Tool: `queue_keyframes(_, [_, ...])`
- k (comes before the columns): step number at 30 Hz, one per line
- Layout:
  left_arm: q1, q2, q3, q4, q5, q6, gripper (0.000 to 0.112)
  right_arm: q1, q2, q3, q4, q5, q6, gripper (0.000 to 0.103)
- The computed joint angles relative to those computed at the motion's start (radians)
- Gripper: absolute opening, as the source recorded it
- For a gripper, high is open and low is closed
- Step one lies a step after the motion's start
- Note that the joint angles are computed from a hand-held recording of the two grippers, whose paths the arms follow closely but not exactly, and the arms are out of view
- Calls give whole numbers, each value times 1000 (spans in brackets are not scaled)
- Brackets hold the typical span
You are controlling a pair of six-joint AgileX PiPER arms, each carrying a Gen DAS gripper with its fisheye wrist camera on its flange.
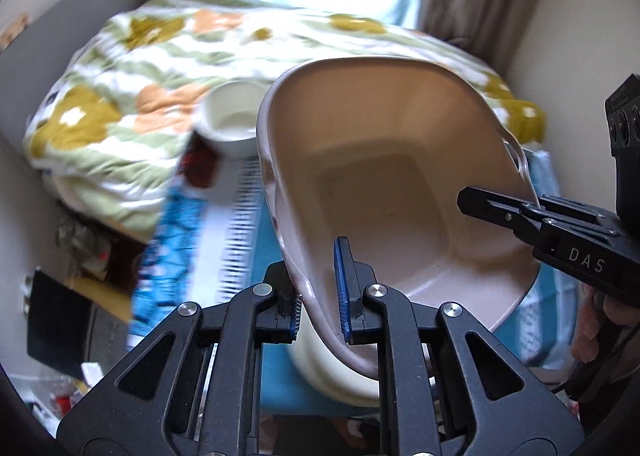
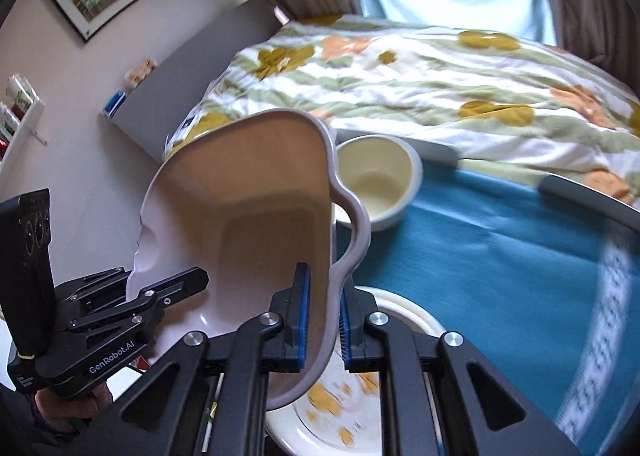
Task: Organize plates and bowls
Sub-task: 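Close both grippers on the pink dish rim and lift it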
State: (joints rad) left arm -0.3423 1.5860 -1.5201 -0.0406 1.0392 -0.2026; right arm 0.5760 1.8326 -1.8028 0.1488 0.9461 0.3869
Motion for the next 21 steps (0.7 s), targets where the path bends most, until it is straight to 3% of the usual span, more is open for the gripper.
queue_keyframes(4, [-205, 30, -63, 40, 8, -117, 12, -40, -245, 280, -68, -55, 57, 12])
queue_keyframes(10, [-431, 155, -137, 37, -32, -223, 12, -156, -526, 589, -125, -48, 113, 12])
queue_keyframes(15, [-515, 322, -227, -5, -65, -231, 12, -297, -632, 795, -96, -89, 69, 12])
queue_keyframes(21, [-573, 456, -263, -6, -122, -266, 12, -466, -652, 966, 4, -174, -106, 12])
